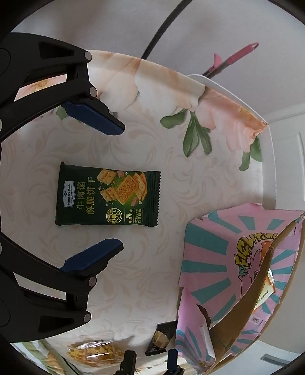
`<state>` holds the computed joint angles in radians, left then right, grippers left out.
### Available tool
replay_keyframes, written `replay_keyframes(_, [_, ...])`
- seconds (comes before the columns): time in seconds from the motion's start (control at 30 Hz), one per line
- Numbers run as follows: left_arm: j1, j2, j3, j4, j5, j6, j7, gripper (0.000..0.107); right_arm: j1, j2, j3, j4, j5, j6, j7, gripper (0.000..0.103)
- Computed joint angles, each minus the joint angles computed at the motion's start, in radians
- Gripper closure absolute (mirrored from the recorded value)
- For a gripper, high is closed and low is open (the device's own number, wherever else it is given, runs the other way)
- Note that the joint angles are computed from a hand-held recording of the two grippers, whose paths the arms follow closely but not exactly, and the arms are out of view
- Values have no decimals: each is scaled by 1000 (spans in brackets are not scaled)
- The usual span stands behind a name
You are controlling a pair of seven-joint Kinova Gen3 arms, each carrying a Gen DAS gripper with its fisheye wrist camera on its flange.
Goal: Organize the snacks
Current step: 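Grasp the second green cracker packet with the left tool while the right tool grasps the black chocolate bar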
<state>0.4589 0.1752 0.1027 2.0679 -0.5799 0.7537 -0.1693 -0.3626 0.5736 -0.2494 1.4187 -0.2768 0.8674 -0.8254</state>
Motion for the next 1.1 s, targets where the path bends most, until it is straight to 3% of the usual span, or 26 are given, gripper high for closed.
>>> replay_keyframes(0.3, [2, -3, 1, -2, -3, 7, 15, 18, 12, 46, -8, -62, -30, 104, -7, 0])
replay_keyframes(0.6, [-3, -8, 4, 4, -4, 5, 8, 19, 21, 40, -33, -36, -94, 146, 49, 1])
replay_keyframes(0.83, [-17, -5, 2, 13, 16, -23, -19, 42, 4, 35, -37, -26, -132, 125, 60, 4])
replay_keyframes(0.9, [-17, -7, 0, 15, 17, -31, -20, 44, -2, 30, -33, -24, -135, 111, 50, 6])
replay_keyframes(1.03, [-16, -9, 2, 13, 19, -40, -37, 60, -29, 19, -8, -21, -115, 66, -21, 13])
replay_keyframes(1.1, [-15, -8, 3, 8, 22, -38, -45, 63, -45, 13, 7, -17, -92, 42, -65, 19])
